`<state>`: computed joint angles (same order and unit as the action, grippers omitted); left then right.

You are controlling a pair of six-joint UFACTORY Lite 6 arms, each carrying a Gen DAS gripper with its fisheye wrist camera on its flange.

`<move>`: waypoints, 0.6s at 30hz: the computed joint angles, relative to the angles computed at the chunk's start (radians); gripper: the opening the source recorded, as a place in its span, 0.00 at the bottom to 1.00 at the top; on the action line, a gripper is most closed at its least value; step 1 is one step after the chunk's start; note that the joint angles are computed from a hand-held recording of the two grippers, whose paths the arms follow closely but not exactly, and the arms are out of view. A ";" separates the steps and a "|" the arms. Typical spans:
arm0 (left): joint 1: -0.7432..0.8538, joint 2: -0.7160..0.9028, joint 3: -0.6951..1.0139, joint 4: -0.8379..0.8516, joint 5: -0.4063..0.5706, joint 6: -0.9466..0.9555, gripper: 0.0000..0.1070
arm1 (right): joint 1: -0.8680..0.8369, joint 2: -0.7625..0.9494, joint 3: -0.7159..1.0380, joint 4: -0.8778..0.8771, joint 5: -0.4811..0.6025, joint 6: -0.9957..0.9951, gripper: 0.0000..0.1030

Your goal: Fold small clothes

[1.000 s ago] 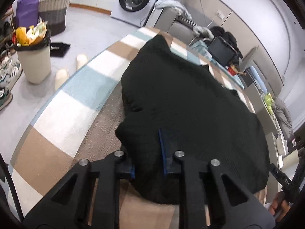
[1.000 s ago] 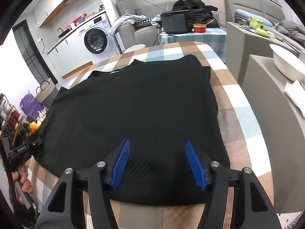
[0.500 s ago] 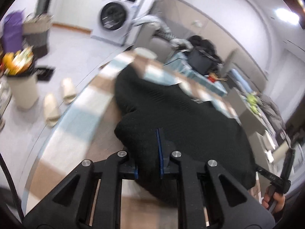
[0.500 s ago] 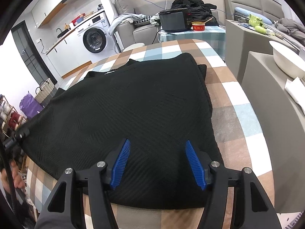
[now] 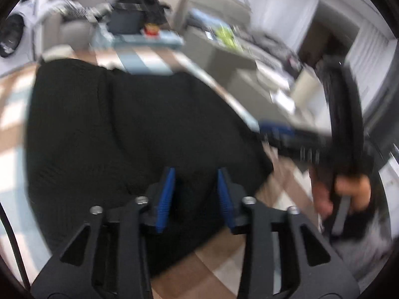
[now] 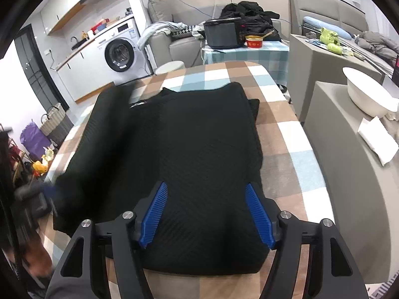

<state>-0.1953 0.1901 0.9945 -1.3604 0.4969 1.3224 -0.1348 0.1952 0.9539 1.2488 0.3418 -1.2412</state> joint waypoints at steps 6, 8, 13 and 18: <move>0.142 -0.125 -0.148 -0.070 0.093 0.106 0.50 | 0.007 0.035 0.027 0.003 0.043 0.016 0.65; 0.216 -0.198 -0.199 -0.066 0.088 0.112 0.55 | 0.018 0.054 0.042 0.049 0.090 -0.020 0.65; 0.431 -0.200 -0.193 -0.018 0.108 0.104 0.59 | 0.085 0.128 0.108 0.074 0.176 -0.046 0.62; 0.446 -0.114 -0.168 0.063 0.059 0.093 0.59 | 0.170 0.230 0.178 0.021 0.255 -0.011 0.46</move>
<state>0.2507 0.0760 0.8267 -1.2970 0.5558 1.4154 0.0353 0.4251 1.1319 1.2693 0.5967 -1.2521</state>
